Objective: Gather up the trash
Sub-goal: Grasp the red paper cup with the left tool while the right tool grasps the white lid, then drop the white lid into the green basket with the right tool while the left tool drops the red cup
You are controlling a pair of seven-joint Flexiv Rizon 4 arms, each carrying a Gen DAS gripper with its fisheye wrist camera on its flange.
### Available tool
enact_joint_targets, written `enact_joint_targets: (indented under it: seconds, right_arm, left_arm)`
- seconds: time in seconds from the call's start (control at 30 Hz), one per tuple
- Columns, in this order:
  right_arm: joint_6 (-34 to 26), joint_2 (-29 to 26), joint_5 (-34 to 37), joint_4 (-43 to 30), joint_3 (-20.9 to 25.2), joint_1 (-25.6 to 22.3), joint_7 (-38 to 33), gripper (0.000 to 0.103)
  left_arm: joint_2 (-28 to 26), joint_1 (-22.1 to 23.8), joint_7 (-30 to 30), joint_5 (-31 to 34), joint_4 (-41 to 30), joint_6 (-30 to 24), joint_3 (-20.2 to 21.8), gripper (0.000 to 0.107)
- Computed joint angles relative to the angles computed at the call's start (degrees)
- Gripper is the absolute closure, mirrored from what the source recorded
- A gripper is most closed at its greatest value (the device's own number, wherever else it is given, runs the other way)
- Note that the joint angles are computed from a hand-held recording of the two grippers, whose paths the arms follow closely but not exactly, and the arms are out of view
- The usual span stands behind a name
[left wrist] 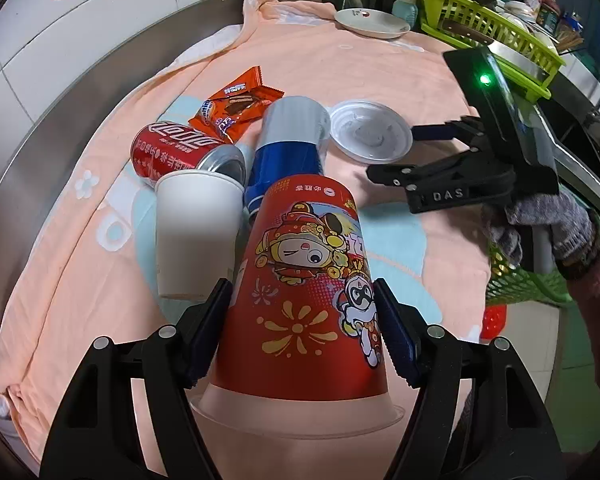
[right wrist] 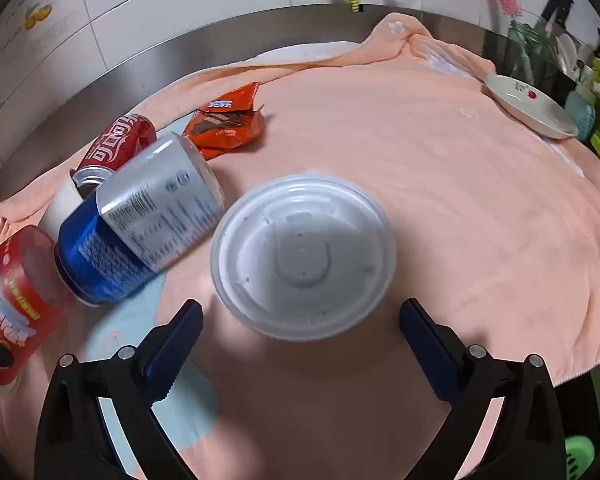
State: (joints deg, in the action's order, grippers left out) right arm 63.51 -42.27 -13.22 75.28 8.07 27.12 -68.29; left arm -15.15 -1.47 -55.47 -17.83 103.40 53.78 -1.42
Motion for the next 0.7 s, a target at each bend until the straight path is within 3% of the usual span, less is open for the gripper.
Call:
enact_joint_targets:
  seconds: [0.43, 0.53, 0.57, 0.7]
  right_arm:
    - [-0.49, -2.73, -0.15, -4.16, -0.67, 0.66, 0.16, 0.007]
    - [-0.1, -2.76, -0.84, -3.98, -1.37, 1.17, 0.76, 0.01]
    - [-0.04, -2.66, -1.5, -3.69, -2.12, 1.67, 1.33, 0.015]
    - [1.35, -1.95, -2.0, -2.2, -2.38, 1.83, 2.37, 0.015]
  left_arm:
    - [2.19, 0.48, 2.08, -3.02, 2.39, -0.28, -0.07, 0.037]
    - [2.65, 0.42, 2.44, -3.44, 2.81, -0.15, -0.06, 0.037]
    - [2.79, 0.44, 2.66, -3.74, 2.94, -0.12, -0.1, 0.037]
    - [3.05, 0.47, 3.09, -4.41, 3.05, -0.03, -0.09, 0.037]
